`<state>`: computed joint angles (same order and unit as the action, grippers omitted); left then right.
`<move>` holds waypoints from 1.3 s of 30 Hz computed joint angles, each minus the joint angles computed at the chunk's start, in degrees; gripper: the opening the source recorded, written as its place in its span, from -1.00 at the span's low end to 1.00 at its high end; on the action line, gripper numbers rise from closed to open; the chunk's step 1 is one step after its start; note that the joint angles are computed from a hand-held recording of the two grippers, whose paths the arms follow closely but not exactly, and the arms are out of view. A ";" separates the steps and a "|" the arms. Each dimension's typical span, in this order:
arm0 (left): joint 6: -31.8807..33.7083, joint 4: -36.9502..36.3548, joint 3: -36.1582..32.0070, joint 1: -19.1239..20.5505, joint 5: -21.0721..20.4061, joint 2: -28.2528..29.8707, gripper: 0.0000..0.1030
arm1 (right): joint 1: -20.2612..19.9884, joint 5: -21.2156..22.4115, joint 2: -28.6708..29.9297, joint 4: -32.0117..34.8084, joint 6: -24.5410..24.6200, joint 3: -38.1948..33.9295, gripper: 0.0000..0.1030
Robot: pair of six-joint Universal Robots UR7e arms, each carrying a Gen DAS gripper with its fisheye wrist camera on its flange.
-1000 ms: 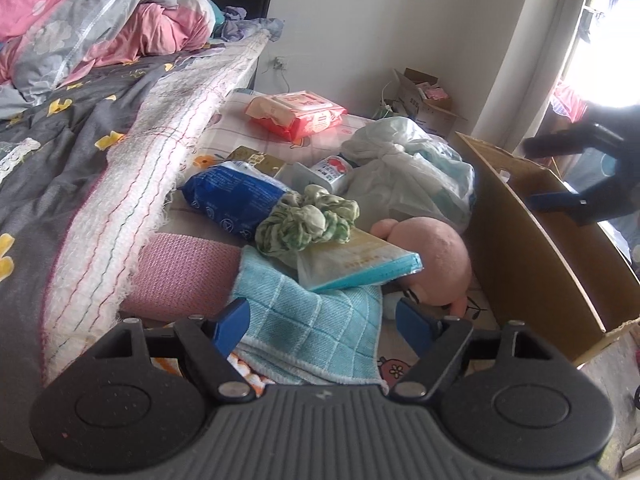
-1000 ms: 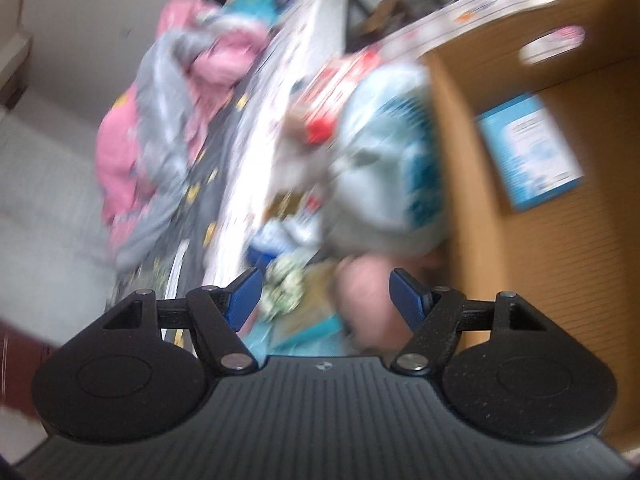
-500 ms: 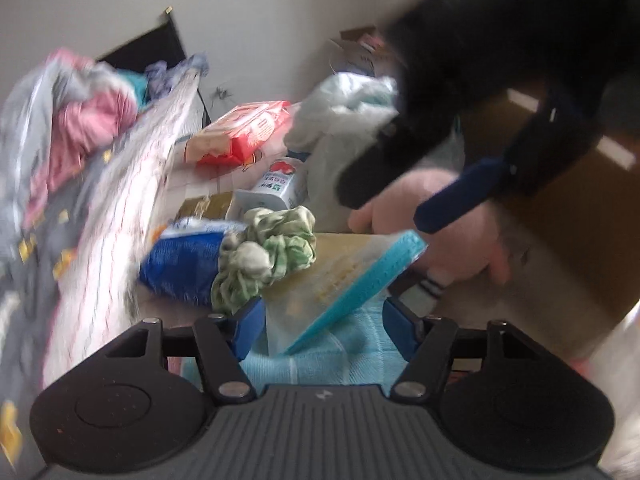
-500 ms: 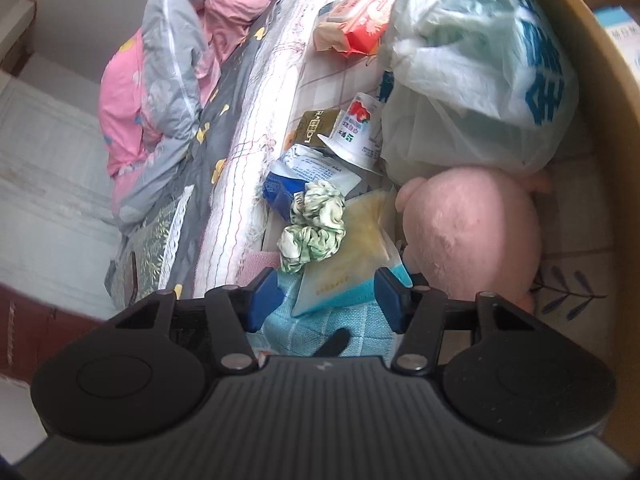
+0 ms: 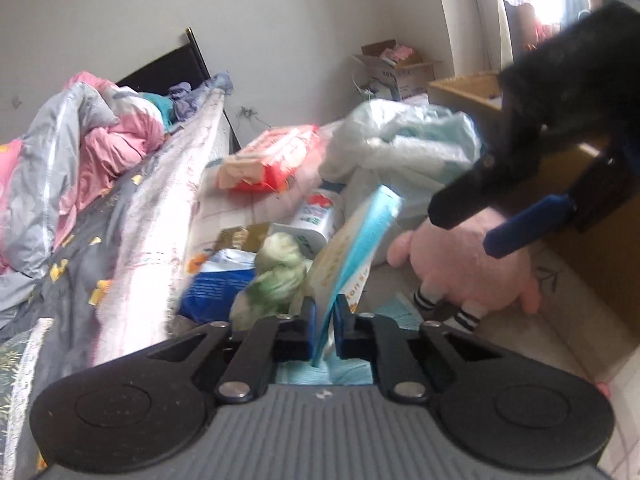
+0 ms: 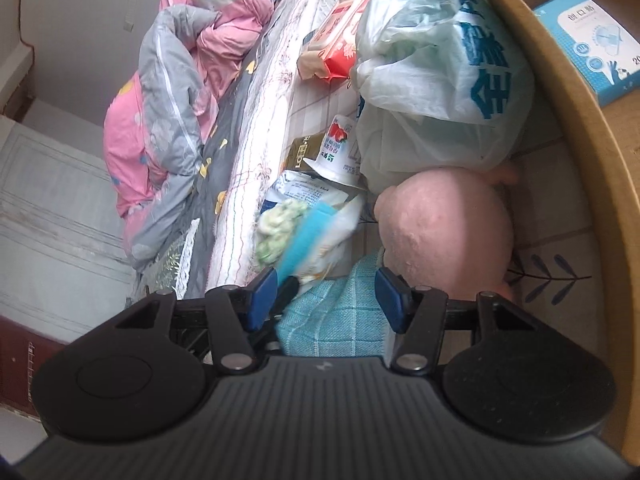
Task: Organize soft objects
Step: 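Grasp the clear bag of cotton swabs with the left tool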
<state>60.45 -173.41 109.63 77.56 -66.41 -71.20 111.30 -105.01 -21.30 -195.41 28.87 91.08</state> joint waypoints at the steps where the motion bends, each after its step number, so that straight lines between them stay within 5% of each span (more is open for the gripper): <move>1: 0.52 0.42 0.55 -0.01 -0.61 -1.15 -0.83 | -0.04 0.24 -0.07 -0.27 0.01 0.19 0.05; 5: 3.54 4.46 3.30 0.11 -1.86 -6.04 -0.83 | 0.16 0.64 -0.19 -1.19 -0.93 0.73 0.06; 11: 5.59 8.06 5.28 1.58 1.57 -7.28 -0.81 | 0.19 3.06 0.68 -0.30 -2.37 -0.15 -0.01; 19: 3.58 10.49 6.48 2.57 2.11 -8.35 -0.79 | -1.70 12.39 4.49 6.77 -2.17 -5.04 -0.08; 24: 4.08 12.70 6.37 3.12 4.39 -8.64 -0.60 | -2.86 11.22 7.46 11.15 0.05 -8.26 -0.36; 33: -16.17 35.01 -5.25 6.31 -6.68 -10.71 -0.20 | -3.61 10.13 6.62 9.11 0.16 -6.00 -0.31; 39: -24.93 35.35 -8.67 6.40 -4.07 -5.97 -0.19 | -3.11 7.94 6.54 7.30 -1.52 -5.24 -0.14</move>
<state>35.52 -138.06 100.96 83.95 -70.48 -77.18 108.19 -97.07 -14.77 -188.11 27.35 85.84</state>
